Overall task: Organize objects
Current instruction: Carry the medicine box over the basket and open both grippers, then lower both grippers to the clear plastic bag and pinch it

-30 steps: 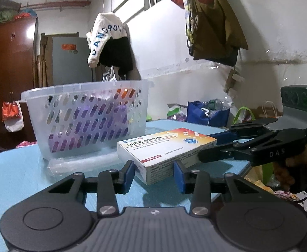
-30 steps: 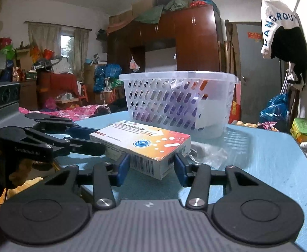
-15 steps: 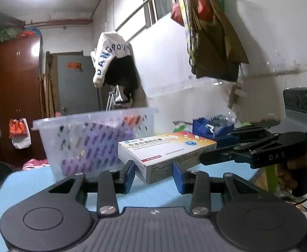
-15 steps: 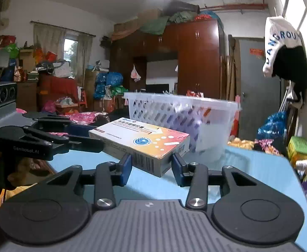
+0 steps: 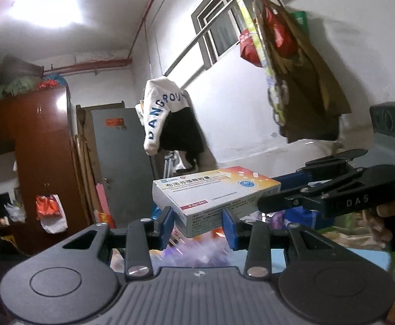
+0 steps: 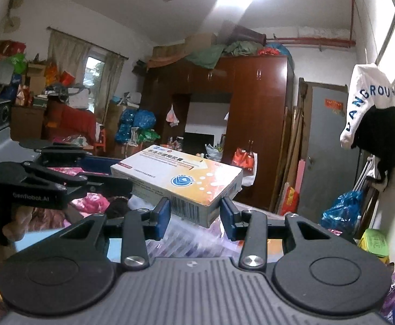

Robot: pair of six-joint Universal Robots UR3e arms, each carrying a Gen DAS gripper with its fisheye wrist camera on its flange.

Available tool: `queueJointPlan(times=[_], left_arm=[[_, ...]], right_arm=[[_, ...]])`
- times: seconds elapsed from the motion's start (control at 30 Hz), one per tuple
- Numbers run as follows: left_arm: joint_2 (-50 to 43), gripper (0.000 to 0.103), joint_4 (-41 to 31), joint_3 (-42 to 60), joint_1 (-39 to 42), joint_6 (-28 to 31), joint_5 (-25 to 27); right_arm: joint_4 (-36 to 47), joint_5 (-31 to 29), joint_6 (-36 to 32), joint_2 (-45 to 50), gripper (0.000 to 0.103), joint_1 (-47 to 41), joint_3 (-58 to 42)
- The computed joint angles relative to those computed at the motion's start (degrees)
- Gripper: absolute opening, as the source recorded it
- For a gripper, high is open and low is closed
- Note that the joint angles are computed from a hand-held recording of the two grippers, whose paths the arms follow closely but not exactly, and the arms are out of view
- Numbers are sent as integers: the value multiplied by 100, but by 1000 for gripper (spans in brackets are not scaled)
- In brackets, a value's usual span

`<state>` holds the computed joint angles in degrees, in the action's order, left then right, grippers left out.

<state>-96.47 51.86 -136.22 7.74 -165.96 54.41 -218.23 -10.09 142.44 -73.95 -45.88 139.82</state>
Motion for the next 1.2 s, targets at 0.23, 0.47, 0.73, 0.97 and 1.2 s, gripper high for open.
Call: queueJointPlan(times=[0.23, 0.47, 0.73, 0.97, 1.2], left_arm=[[-643, 43, -2184, 2233, -536, 192, 841], [-1567, 43, -3802, 3799, -631, 166, 1220], [-1782, 43, -4457, 4184, -531, 132, 1301], [-1667, 75, -3486, 3651, -375, -365, 1356], [-161, 88, -1951, 466, 656, -408, 105]], right_arm=[[1190, -1462, 778, 678, 44, 1244, -2065], [2011, -2767, 807, 1239, 44, 2066, -2982], [2548, -3234, 676, 1097, 46, 2276, -3027], [1277, -2544, 863, 810, 92, 1420, -1962], [2136, -696, -1373, 28, 103, -1174, 836]])
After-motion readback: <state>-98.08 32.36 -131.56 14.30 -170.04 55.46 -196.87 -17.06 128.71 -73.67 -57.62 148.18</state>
